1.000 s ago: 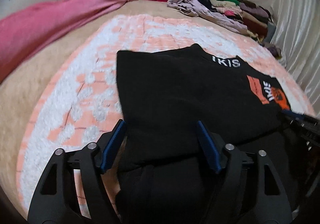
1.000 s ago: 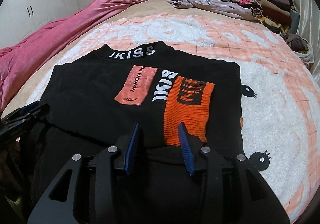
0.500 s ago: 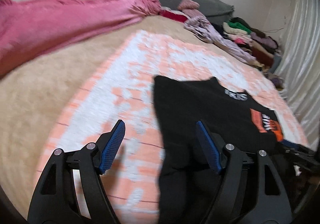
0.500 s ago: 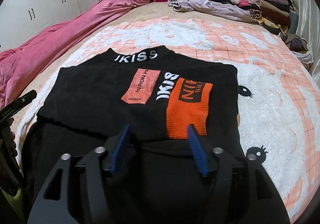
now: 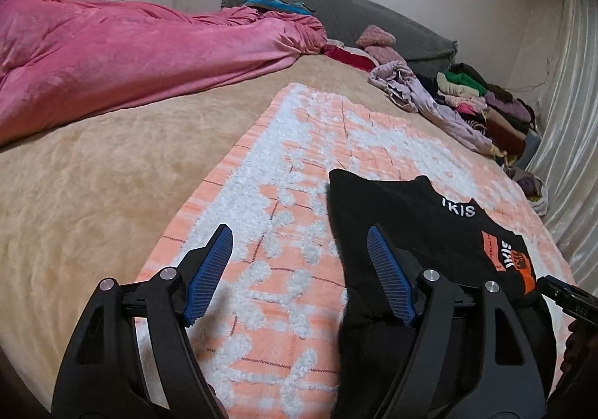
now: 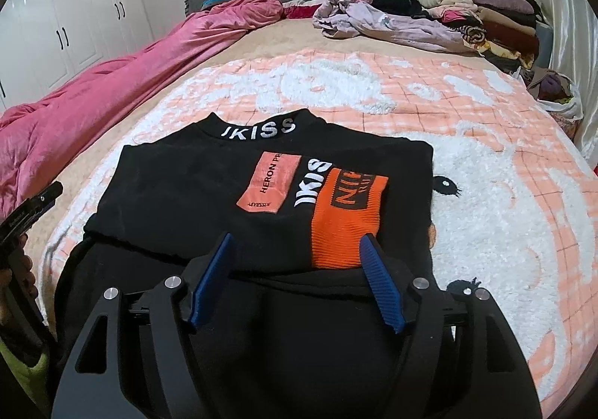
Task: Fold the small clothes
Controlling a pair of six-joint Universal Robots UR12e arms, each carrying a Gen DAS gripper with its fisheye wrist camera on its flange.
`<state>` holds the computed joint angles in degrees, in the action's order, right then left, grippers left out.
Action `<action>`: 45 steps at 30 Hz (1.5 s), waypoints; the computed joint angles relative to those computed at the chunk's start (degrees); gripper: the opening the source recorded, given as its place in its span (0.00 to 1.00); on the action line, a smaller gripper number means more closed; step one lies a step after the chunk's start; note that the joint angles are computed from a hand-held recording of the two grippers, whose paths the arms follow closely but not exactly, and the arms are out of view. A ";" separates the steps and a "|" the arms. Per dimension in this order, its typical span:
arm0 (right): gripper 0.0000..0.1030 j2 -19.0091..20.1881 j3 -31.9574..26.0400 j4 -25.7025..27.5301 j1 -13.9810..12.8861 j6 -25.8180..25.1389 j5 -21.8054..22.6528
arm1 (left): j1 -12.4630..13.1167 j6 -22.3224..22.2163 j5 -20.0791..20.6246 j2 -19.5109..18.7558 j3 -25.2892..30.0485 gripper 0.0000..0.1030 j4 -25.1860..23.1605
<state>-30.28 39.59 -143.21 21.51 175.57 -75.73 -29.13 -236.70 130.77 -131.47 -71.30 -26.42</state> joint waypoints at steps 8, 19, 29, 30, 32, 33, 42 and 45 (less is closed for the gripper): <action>0.66 -2.16 3.70 -2.56 -0.58 0.36 0.32 | -0.61 0.40 0.08 0.00 -0.46 0.70 1.38; 0.66 -5.52 10.05 -5.87 -1.45 0.51 0.24 | -2.15 1.51 1.50 0.15 0.15 0.86 -1.05; 0.66 -8.37 15.49 -8.19 -2.02 0.02 1.22 | -3.36 1.10 -0.71 0.98 0.81 0.91 -5.43; 0.66 -8.62 15.96 -8.47 -2.08 0.04 1.37 | -3.51 1.20 -0.72 1.01 0.93 0.91 -5.87; 0.66 -9.05 16.76 -8.87 -2.19 0.01 1.73 | -3.82 1.34 -0.96 1.16 0.97 0.91 -6.56; 0.67 -9.41 17.42 -9.30 -2.29 0.05 1.94 | -3.97 1.21 -1.11 1.23 0.97 0.91 -6.93; 0.67 -11.75 21.89 -11.10 -3.00 -0.36 3.07 | -5.08 0.13 -2.60 2.36 -0.37 0.91 -9.11; 0.67 -12.59 23.48 -11.45 -3.30 -0.37 3.45 | -5.29 -0.46 -3.07 2.78 -1.08 0.91 -9.47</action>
<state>-42.87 63.07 -154.66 18.22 175.20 -72.28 -34.41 -237.15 127.70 -128.69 -72.38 -35.89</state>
